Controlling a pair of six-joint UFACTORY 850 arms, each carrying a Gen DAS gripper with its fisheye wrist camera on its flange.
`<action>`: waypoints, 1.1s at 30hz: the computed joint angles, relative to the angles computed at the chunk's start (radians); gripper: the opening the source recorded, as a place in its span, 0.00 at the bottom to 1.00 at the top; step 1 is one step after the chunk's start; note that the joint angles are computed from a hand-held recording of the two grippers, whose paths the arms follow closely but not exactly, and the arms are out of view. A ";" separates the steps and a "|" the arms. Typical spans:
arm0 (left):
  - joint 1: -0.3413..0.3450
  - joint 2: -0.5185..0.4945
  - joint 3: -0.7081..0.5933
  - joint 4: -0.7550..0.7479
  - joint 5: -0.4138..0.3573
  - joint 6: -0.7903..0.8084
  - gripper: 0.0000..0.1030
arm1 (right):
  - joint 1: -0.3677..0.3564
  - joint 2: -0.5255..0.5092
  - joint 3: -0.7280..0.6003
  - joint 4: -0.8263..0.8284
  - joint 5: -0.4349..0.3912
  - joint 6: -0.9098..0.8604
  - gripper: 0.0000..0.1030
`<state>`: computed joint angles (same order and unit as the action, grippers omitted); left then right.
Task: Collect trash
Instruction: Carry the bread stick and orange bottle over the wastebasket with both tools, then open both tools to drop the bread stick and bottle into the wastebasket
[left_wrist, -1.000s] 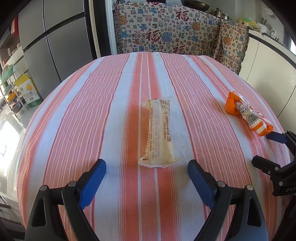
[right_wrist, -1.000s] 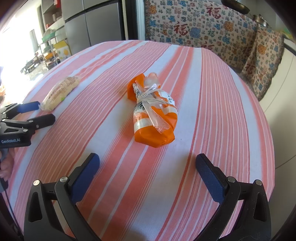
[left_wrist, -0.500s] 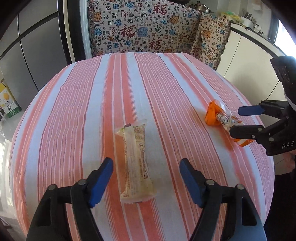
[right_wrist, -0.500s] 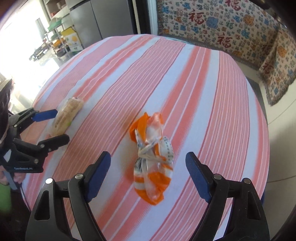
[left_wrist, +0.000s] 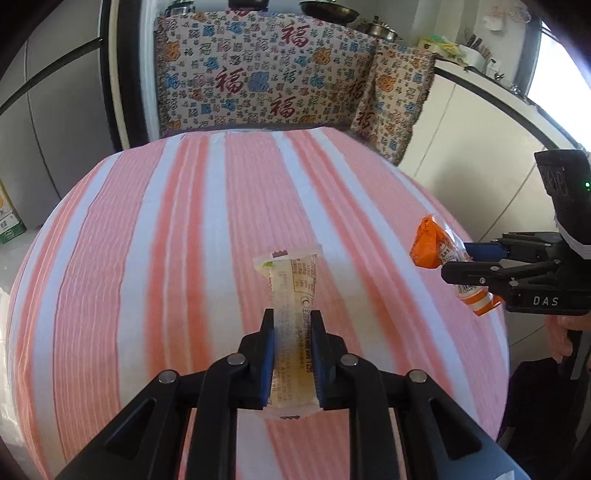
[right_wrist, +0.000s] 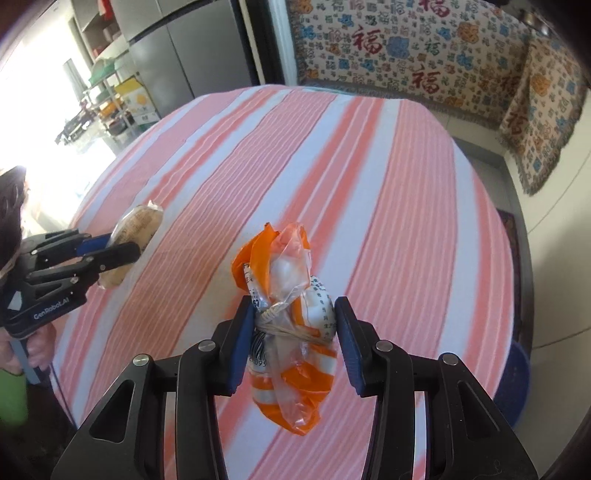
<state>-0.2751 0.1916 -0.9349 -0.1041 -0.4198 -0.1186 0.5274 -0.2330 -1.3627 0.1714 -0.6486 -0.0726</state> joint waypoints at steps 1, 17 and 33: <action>-0.029 -0.008 -0.016 -0.002 0.006 -0.003 0.17 | -0.020 0.034 0.029 0.010 0.010 0.000 0.43; -0.437 -0.533 -0.578 -0.303 0.001 0.194 0.17 | -0.503 0.303 0.312 -0.060 0.062 0.117 0.43; -0.508 -1.095 -1.160 -0.153 -0.197 0.007 0.19 | -0.745 0.086 0.333 0.282 0.171 -0.132 0.46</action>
